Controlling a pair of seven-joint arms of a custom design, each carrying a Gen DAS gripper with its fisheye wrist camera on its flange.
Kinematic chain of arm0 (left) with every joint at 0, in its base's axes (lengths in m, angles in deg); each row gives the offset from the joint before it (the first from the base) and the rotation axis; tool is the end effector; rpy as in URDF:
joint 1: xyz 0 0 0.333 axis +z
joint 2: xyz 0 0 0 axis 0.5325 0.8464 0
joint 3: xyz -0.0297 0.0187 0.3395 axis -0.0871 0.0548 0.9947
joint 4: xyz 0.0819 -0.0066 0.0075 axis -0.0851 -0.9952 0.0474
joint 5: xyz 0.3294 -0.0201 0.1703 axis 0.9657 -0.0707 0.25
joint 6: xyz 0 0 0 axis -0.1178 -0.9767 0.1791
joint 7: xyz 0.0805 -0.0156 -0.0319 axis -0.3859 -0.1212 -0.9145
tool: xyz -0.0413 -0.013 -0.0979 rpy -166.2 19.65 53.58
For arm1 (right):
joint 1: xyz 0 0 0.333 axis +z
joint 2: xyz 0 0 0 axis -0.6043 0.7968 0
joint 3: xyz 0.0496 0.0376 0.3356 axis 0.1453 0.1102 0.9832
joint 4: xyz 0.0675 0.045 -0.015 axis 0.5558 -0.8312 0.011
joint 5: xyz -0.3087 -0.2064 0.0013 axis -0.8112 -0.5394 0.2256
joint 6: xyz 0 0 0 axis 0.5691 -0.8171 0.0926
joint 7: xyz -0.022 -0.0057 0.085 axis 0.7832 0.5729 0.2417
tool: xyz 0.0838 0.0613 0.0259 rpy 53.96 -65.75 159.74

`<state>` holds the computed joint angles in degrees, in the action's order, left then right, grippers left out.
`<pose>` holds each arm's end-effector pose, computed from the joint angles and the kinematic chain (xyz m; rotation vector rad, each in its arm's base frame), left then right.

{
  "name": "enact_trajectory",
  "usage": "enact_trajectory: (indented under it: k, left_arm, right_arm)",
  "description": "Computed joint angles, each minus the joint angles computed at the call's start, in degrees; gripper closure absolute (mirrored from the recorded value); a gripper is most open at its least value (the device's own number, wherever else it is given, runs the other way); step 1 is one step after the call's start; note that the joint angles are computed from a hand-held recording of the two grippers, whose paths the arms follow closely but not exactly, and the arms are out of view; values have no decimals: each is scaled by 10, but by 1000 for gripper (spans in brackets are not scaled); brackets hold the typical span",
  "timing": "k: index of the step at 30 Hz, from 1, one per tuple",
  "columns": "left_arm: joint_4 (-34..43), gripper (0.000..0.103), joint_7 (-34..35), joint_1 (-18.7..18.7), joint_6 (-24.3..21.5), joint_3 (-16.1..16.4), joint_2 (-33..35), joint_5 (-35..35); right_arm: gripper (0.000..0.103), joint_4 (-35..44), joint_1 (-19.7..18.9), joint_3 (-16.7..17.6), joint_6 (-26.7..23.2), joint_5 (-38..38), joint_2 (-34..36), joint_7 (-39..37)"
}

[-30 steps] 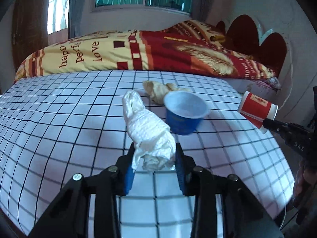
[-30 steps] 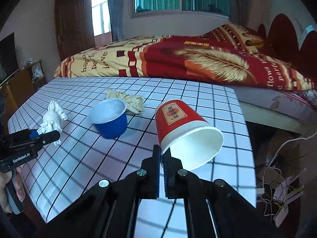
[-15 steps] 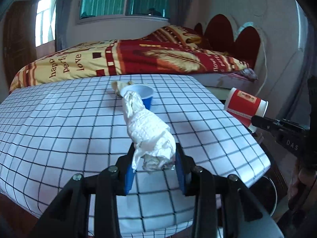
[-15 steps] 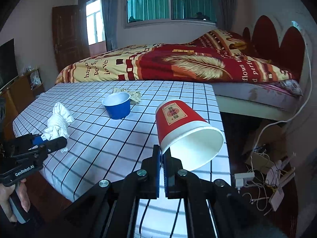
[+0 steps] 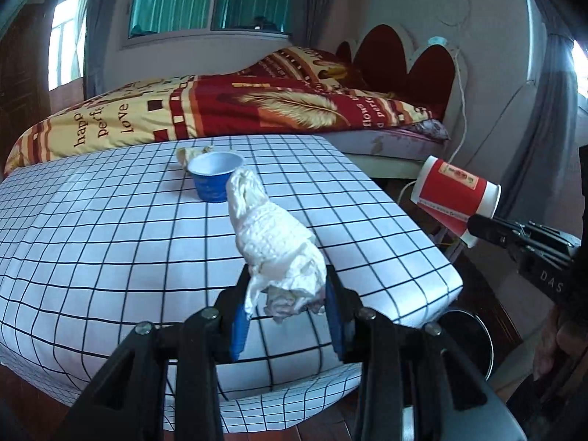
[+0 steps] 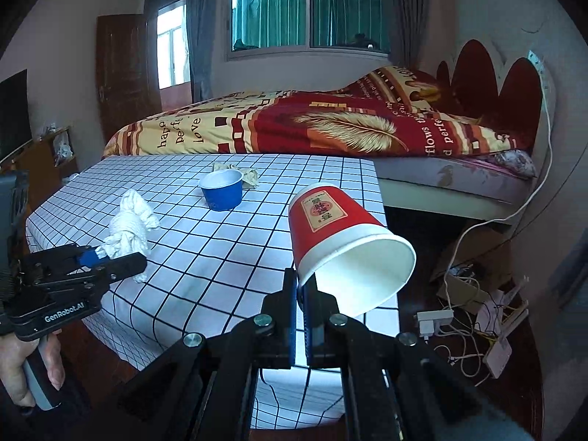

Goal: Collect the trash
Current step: 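Carry the red cup and white tissue over the black bucket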

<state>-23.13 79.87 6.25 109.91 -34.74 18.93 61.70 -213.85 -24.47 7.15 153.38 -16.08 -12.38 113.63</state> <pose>0.5201 -0.3840 0.5296 -1.6019 1.8473 -1.0659 0.5258 0.1733 0.5512 -1.8407 1.3204 -0.7396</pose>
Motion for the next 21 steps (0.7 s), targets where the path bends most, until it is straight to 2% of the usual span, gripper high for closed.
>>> enact_trajectory:
  k: [5, 12, 14, 21]
  left_arm:
    - [7, 66, 15, -7, 9, -5, 6, -4]
    - [26, 66, 43, -26, 16, -7, 20, -19]
    - [35, 66, 58, -31, 16, -8, 27, -27]
    - [68, 66, 130, -52, 20, -14, 59, -82]
  right_arm:
    - [100, -30, -39, 19, 5, -67, -34, 67]
    - [100, -71, -105, 56, 11, -109, -74, 116]
    - [100, -86, -128, 65, 15, -116, -86, 128]
    - [100, -137, -159, 61, 14, -90, -119, 124]
